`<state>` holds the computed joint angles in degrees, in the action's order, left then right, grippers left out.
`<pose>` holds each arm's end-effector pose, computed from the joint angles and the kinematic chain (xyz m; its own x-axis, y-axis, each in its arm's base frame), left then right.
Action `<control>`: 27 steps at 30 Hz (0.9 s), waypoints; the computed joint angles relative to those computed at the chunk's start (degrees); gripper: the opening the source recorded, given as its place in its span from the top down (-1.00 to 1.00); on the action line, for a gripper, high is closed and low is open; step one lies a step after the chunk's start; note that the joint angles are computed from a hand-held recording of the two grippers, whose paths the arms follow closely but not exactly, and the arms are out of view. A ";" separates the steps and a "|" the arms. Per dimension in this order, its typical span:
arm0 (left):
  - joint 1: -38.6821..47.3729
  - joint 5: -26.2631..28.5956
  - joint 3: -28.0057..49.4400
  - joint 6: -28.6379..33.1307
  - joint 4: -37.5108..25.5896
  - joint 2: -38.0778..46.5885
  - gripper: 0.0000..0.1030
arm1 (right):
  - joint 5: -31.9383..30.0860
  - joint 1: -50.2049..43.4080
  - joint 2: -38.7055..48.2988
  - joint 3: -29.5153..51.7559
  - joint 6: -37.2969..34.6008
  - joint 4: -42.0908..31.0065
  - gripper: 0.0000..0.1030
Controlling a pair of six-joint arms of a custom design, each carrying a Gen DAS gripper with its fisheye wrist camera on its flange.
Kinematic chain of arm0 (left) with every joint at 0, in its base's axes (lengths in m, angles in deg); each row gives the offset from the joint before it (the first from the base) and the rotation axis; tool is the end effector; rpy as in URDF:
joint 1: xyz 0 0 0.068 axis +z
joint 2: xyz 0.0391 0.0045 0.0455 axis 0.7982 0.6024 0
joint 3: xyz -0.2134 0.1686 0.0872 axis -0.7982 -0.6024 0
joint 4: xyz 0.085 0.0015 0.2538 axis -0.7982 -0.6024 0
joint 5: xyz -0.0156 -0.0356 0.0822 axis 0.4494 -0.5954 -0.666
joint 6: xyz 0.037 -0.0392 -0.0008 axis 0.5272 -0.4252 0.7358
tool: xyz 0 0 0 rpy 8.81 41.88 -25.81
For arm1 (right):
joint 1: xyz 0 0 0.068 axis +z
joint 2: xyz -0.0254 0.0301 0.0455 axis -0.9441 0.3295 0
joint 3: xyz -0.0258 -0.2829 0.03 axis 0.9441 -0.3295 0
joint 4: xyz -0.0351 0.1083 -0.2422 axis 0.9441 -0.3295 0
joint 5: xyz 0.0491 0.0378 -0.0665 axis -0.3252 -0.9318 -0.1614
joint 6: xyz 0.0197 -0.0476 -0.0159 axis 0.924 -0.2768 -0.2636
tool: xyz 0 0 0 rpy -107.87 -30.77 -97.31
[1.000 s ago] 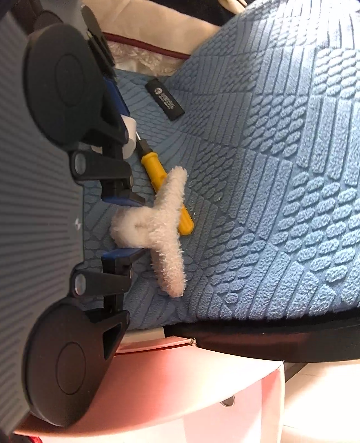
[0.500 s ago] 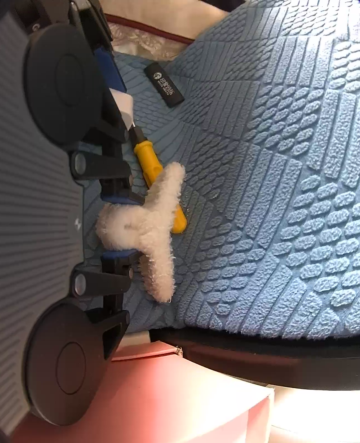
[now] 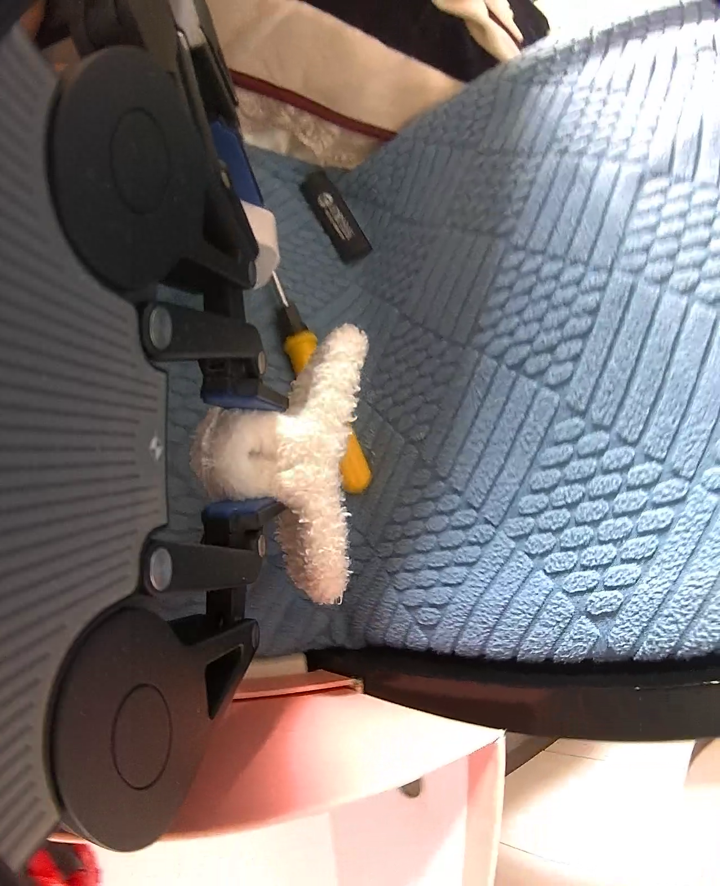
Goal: Organize rigid objects
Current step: 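Carry white plug with left tool while right tool carries fluffy toy into pink box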
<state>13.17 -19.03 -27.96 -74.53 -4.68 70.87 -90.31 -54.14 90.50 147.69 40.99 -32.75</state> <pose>0.2562 -0.1912 0.2159 -0.6551 -0.3841 -0.6506 -0.3076 0.9221 -0.2346 0.3472 0.1137 0.2438 -0.7919 -0.2482 -0.5579 -0.4295 0.8759 0.2200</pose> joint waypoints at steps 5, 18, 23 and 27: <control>-3.64 -2.89 -1.05 -3.68 -4.26 -3.83 0.09 | 2.34 1.72 -4.38 -4.75 -0.07 -0.63 0.33; -16.09 -7.56 -5.33 -18.32 -16.12 -14.55 0.09 | 3.44 1.63 -22.13 -16.69 -4.05 -4.00 0.34; -23.15 -11.22 -2.54 -27.20 -22.70 -14.15 0.09 | 3.28 2.36 -29.75 -19.71 -4.42 -7.50 0.34; -27.69 -13.41 0.66 -32.34 -27.30 -13.29 0.09 | 3.66 0.67 -35.41 -21.28 -4.88 -11.85 0.34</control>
